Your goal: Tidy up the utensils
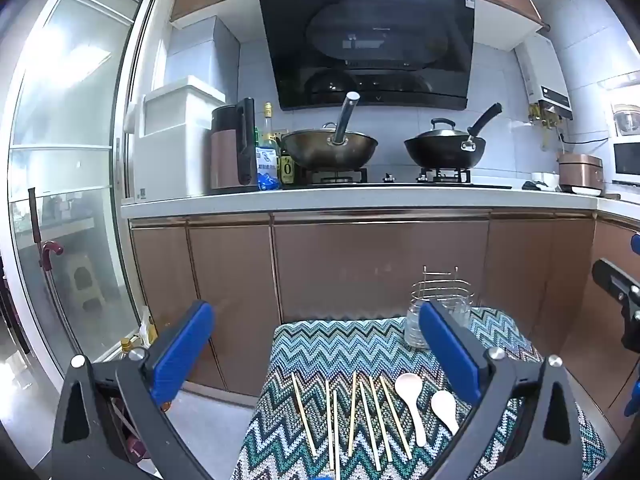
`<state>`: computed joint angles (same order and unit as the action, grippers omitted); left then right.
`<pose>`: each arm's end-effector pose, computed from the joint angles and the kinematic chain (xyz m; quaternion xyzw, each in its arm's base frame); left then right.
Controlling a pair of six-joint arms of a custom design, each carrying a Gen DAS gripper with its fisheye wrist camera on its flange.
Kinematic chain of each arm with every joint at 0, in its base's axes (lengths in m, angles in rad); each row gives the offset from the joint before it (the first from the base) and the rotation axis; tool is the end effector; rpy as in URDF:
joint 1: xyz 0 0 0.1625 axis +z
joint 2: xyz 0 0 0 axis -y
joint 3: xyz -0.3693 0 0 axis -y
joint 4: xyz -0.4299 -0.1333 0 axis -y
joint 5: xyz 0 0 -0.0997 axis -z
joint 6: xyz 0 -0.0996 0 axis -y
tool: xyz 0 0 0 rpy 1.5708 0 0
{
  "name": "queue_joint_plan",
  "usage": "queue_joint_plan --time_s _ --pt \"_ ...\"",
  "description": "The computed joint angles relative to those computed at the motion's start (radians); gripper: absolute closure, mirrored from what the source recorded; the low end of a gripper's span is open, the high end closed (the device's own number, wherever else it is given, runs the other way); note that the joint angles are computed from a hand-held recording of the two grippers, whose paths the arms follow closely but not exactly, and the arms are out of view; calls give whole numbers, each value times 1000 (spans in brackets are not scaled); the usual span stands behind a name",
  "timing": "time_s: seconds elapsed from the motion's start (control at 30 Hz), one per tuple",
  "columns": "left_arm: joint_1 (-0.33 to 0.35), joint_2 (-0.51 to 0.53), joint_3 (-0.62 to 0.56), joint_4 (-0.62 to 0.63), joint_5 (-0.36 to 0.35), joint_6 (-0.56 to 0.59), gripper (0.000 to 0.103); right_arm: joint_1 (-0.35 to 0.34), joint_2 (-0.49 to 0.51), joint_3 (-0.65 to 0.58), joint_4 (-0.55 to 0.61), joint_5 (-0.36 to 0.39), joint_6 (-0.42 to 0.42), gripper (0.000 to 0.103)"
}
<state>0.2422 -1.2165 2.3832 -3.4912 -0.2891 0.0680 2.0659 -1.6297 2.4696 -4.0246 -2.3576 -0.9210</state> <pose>-0.3231 -0.3155 0.1611 0.3107 0.7123 -0.5660 0.2752 0.2126 -0.2616 0.3137 0.2052 -0.6653 0.5959 0.4001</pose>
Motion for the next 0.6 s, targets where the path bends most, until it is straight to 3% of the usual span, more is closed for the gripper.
queue_joint_plan --time_s 0.3,0.33,0.5,0.6 --pt "3 6 4 -17 -5 -14 0 3 -15 0 56 -9 42 0" --pt "2 17 1 -46 0 4 0 -7 -25 10 14 10 24 0" --pt "1 50 -19 -179 7 121 0 2 -24 6 17 22 21 0" --pt "-3 45 -25 -184 7 143 0 3 -19 4 4 37 10 0"
